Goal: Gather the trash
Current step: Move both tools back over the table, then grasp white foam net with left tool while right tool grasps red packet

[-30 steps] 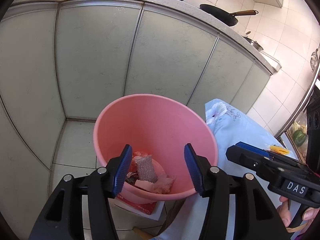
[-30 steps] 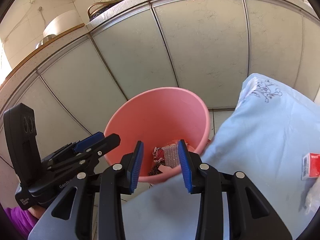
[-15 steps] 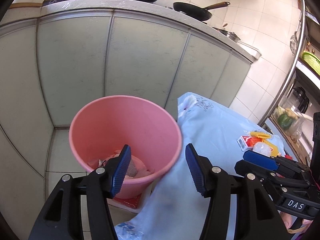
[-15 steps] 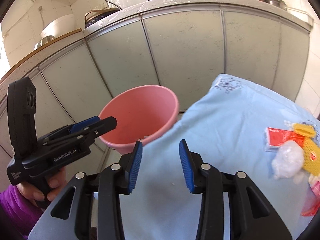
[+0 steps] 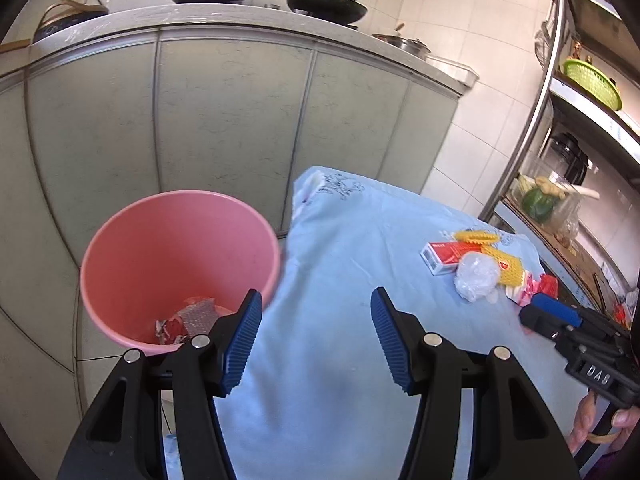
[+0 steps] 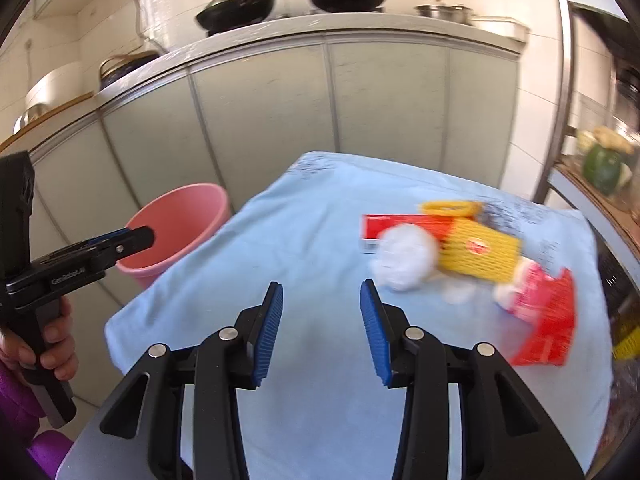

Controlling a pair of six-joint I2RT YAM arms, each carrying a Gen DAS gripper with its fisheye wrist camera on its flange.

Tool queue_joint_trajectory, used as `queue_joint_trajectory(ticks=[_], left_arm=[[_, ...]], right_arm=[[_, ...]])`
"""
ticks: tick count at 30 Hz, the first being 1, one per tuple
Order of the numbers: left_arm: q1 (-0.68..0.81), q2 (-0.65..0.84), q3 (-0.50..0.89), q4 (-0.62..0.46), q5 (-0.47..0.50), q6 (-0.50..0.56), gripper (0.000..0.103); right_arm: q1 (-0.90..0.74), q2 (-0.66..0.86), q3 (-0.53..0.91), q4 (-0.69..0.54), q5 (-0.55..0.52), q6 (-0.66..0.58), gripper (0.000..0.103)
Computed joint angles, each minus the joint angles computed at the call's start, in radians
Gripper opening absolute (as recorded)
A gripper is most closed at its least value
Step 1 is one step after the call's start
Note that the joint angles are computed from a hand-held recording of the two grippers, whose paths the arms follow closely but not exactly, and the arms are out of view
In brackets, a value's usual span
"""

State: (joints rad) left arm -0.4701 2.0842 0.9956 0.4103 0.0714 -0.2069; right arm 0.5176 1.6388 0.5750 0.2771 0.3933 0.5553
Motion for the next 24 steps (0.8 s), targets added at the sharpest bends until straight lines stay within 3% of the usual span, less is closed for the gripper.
queue_joint_trajectory(ticks=[8, 14, 24], left_arm=[[-0.078, 0.039, 0.084, -0.058, 0.004, 0.024, 0.056], [-0.15, 0.084, 0.197, -0.125, 0.016, 0.065, 0.056], [-0.271, 0.29, 0.574, -0.33, 0.061, 0.122, 0.06]], right_arm=[[-0.138, -0.221, -0.222, -0.003, 0.035, 0.05, 0.041], [-0.27, -0.271, -0.303, 0.039, -0.04, 0.06, 0.041], [-0.406, -0.278, -0.37, 0.108, -0.123, 0.033, 0.041]])
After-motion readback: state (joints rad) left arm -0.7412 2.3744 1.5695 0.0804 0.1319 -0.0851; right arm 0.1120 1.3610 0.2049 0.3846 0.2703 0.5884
